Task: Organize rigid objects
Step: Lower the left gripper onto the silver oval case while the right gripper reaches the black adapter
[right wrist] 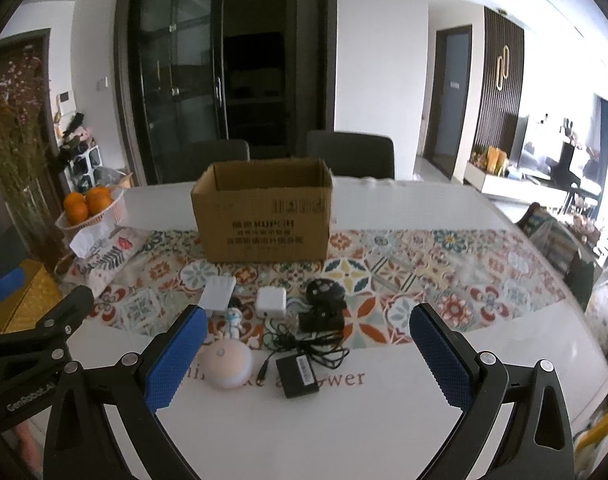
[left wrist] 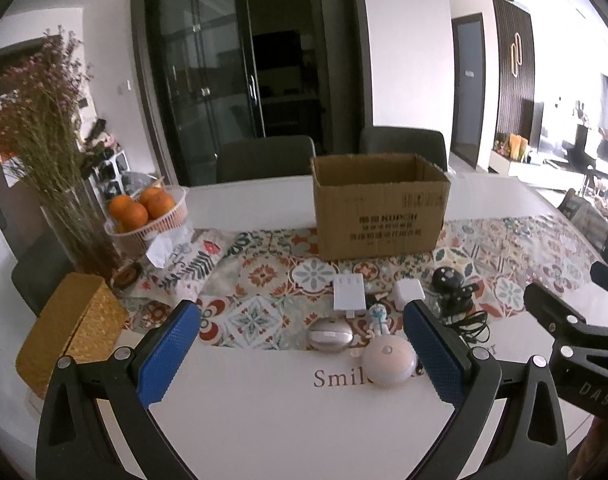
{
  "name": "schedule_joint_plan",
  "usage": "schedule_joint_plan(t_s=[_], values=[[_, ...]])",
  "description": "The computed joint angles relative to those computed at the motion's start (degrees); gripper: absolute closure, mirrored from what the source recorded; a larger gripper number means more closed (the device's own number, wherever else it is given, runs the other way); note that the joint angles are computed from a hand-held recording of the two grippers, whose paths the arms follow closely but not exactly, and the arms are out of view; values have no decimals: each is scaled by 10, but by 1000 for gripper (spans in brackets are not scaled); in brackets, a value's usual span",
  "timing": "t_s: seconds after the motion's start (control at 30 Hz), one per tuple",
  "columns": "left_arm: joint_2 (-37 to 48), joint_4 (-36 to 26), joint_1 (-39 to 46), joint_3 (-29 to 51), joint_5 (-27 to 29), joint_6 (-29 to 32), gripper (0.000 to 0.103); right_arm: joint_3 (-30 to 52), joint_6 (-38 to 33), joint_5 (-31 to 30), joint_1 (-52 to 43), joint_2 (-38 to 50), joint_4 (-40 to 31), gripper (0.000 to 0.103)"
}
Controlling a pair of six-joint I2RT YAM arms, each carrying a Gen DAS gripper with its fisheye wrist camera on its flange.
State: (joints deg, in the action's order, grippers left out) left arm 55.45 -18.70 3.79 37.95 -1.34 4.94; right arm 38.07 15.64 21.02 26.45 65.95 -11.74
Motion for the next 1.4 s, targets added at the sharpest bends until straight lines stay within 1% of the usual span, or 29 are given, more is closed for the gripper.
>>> schedule_joint_plan(t_s=[0.13,0.37,0.57,0.7,0.9,0.97,1.4], values=[[43,24,4,0,6,11,0,-2,19,-7,-1,42,16,1],[138,82,16,0,18,29,0,9,43,-33,-13,144,57,1],[233,121,19,21,26,39,0,35,68,-49,-19,227,70,5],[280,139,18,33,31,45,0,54,75,-54,-21,274,69,8],[345,159,13,52,34,49,0,89,70,-68,-33,337,53,17],[360,166,14,56,37,50,0,101,69,-75,-36,357,49,18],[456,189,12,102,46,57,3,153,60,-91,-40,434,37,26]])
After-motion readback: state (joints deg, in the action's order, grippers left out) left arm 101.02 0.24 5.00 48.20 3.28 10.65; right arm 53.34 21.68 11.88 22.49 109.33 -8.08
